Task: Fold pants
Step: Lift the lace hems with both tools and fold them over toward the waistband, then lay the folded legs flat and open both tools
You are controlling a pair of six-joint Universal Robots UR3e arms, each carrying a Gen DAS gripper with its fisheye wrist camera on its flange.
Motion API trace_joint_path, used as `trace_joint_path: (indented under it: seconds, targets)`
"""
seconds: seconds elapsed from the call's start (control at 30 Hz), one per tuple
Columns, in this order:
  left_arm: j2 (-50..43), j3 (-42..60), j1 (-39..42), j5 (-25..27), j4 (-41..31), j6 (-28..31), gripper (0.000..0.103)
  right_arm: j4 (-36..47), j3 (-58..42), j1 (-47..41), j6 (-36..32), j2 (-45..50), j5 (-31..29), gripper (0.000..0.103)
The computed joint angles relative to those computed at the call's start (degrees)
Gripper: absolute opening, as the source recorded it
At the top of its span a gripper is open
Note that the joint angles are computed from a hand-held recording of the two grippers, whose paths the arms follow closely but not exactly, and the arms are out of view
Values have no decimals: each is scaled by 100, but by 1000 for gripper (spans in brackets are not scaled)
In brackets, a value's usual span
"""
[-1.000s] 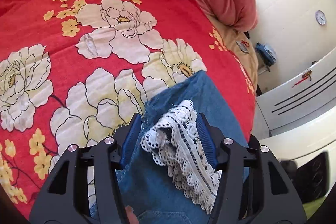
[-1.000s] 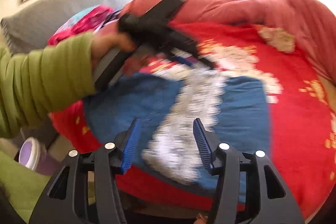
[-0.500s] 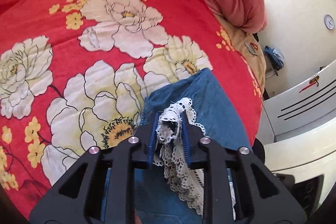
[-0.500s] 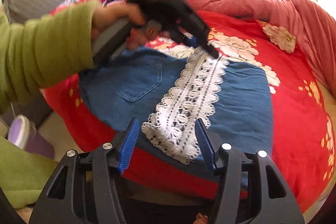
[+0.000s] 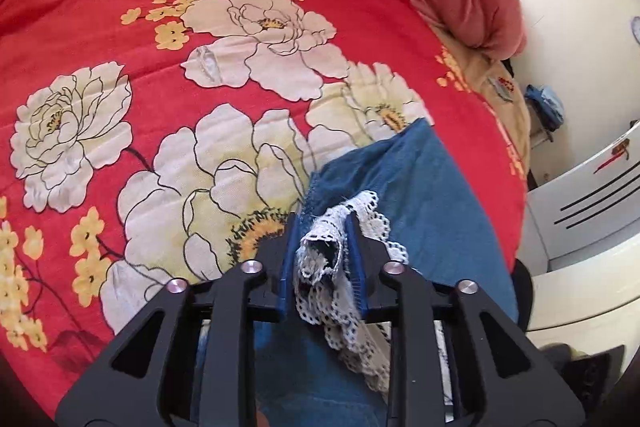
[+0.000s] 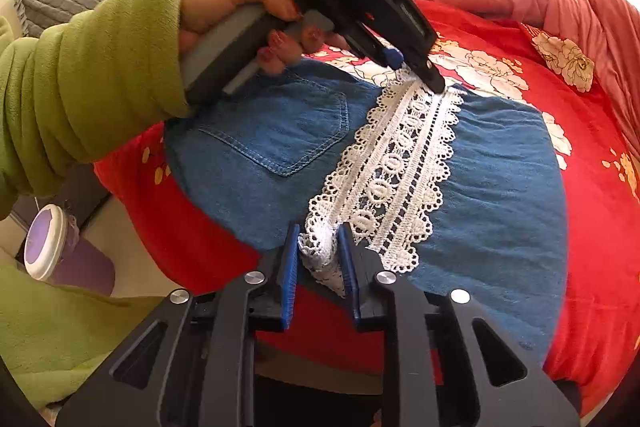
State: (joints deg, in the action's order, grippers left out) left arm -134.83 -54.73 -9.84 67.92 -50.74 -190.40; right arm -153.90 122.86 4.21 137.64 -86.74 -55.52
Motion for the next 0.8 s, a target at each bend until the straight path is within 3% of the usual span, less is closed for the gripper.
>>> trace_joint_path:
  seconds: [0.1,0.17,0.23,0.3,0.4,0.53,0.8]
  targets:
    - [-68,38,-15,139,42,-34,33,250,15,-108,-90,-132,204,30]
    - [-18,-48,-28,317,134,-78,39,798,0,-437,-348,-351,710,31]
    - [135,-263,12,321,253,-137,39,1337,33,-896,-537,-671,1287,33]
    - [435,-632,28,376,556,-210,39,1415,104,-1250,-510,-924,1498,35]
    - [919,-1106,-70,675,971,-294,39,890,290,-1592,-108,-1107,1367,38]
    - [1349,-1393,-446,1082,1204,-233,47,1,340,-1574,545,-806,585,38]
    - [1166,-1422,-1335,1576,1195,-186,48,-181,251,-1454,878,-248,-34,39]
